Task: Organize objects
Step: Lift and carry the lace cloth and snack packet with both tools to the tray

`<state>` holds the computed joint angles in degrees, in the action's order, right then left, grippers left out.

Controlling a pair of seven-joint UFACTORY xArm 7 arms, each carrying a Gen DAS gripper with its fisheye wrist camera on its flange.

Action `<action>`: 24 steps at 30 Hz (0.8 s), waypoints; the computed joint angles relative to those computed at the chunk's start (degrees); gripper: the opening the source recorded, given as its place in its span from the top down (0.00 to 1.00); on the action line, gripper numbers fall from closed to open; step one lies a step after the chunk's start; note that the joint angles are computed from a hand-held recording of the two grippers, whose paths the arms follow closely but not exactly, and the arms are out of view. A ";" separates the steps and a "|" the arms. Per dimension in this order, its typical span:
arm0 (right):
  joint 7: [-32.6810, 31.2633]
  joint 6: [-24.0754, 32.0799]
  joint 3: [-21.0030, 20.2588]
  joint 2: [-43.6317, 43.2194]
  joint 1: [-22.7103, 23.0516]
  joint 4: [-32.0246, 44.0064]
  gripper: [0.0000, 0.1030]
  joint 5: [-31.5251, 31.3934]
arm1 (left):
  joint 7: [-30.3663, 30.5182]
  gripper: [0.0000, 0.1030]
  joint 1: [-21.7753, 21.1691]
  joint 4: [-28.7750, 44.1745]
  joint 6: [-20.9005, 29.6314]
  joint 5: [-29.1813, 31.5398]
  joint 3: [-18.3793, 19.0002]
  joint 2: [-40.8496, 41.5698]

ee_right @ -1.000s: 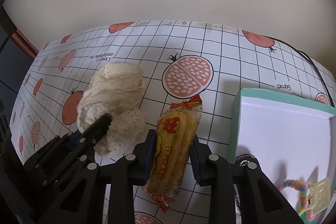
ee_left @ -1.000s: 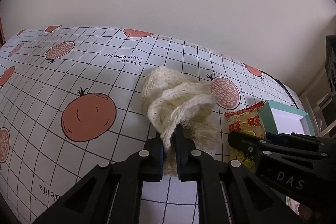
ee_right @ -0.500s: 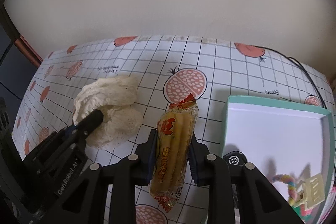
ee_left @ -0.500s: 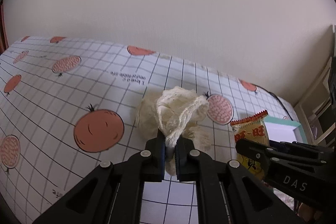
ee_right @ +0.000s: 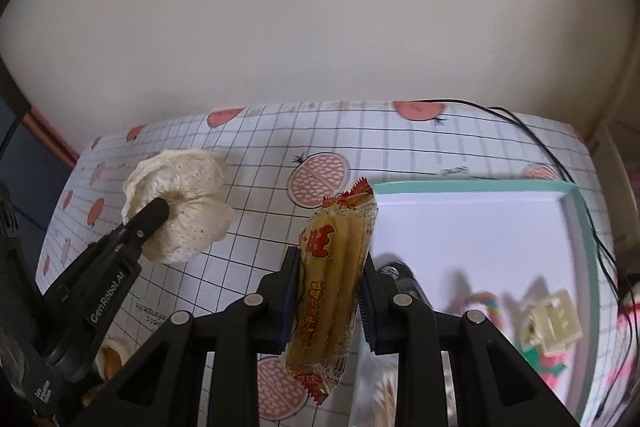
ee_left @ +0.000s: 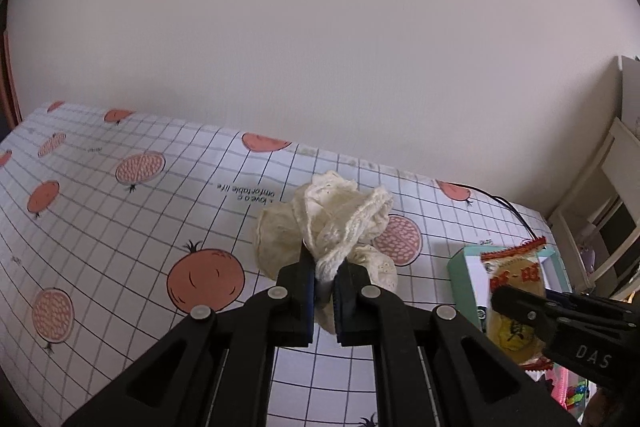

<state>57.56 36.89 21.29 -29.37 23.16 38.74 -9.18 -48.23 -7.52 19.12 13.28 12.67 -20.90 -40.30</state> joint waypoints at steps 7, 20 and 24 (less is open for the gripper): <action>1.62 6.40 -0.10 -9.20 0.57 -2.66 0.72 1.65 | 2.03 0.93 -3.01 4.46 5.91 0.10 0.05 -1.23; 0.86 17.48 -1.35 -31.55 0.46 -11.63 0.72 5.69 | 2.18 0.93 -7.60 12.98 15.67 1.02 -3.37 -1.44; 0.54 19.36 -1.74 -36.33 -0.39 -13.98 0.72 6.91 | 1.56 0.93 -8.56 14.56 16.88 1.45 -4.36 -0.74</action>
<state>58.10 56.25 19.55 -65.70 22.77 24.76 -2.27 -46.67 -16.08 33.69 30.16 14.11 -25.26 -41.05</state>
